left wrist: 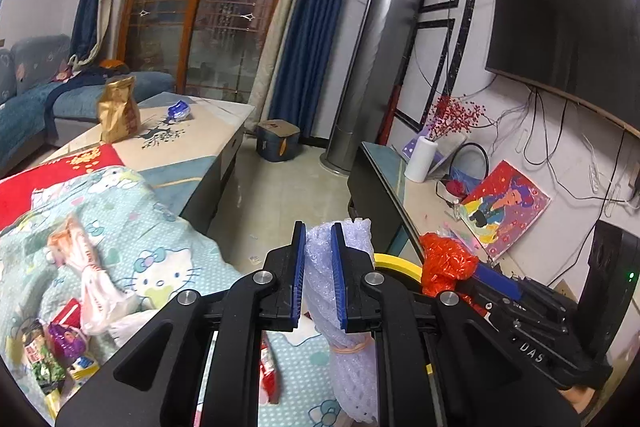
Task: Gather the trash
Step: 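Carry both held bags over the yellow-rimmed trash bin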
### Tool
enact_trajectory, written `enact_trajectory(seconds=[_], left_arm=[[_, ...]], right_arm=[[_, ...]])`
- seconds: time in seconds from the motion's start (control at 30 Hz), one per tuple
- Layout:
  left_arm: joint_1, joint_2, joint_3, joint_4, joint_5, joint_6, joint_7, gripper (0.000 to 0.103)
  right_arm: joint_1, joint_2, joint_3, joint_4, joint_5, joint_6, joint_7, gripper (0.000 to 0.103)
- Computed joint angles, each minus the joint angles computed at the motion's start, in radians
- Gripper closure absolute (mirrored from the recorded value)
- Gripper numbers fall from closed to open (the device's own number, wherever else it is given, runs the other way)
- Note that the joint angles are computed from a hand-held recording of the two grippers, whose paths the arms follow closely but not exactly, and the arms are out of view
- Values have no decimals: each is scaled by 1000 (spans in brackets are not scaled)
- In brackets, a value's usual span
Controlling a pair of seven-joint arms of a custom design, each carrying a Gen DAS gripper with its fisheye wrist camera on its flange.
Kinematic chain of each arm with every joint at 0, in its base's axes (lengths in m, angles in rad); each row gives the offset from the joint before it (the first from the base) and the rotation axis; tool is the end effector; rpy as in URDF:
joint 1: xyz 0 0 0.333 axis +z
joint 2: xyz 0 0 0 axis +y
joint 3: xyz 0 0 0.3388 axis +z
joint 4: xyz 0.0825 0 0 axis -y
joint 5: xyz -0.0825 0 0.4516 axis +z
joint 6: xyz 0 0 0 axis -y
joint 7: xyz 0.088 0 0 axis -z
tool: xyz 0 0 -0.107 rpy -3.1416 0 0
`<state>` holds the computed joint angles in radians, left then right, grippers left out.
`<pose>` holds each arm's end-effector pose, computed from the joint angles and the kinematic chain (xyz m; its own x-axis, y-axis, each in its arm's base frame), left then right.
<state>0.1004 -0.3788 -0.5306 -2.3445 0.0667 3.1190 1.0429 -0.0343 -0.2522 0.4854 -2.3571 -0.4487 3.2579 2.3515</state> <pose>0.4826 -0.2619 0.5860 -0.1851 -0.9572 0.2225 -0.4815 -0.1090 -0.8696 0.4793 0.2980 0.5292 0.3202 -0.9252 -0.2037 -0.4878 0.0233 -0.8726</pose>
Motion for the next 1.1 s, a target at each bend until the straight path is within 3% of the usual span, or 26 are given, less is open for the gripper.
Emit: enact_trajectory(seconds=[0.33, 0.5, 0.57, 0.67, 0.77, 0.93, 1.03, 1.1], left_arm=[[101, 85, -113, 85, 126, -11, -72, 91], [135, 133, -149, 128, 236, -27, -138, 91], [163, 156, -176, 149, 292, -28, -185, 91], [220, 196, -235, 191, 410, -43, -266, 91], [238, 266, -268, 249, 534, -94, -331, 90], [201, 370, -262, 327, 695, -159, -429, 90], [154, 417, -233, 362, 732, -184, -444, 90], [129, 447, -218, 378, 694, -191, -404, 89]], right_arm=[[112, -5, -142, -21, -4, -43, -16, 80], [252, 4, -283, -30, 42, -60, -62, 80], [308, 7, -337, -33, 72, -72, -94, 80], [306, 8, -339, -36, 83, -89, -106, 80], [369, 16, -403, -41, 139, -106, -151, 80], [470, 34, -501, -49, 277, -129, -253, 80], [520, 43, -547, -51, 370, -141, -330, 80], [518, 50, -546, -50, 411, -151, -355, 79]])
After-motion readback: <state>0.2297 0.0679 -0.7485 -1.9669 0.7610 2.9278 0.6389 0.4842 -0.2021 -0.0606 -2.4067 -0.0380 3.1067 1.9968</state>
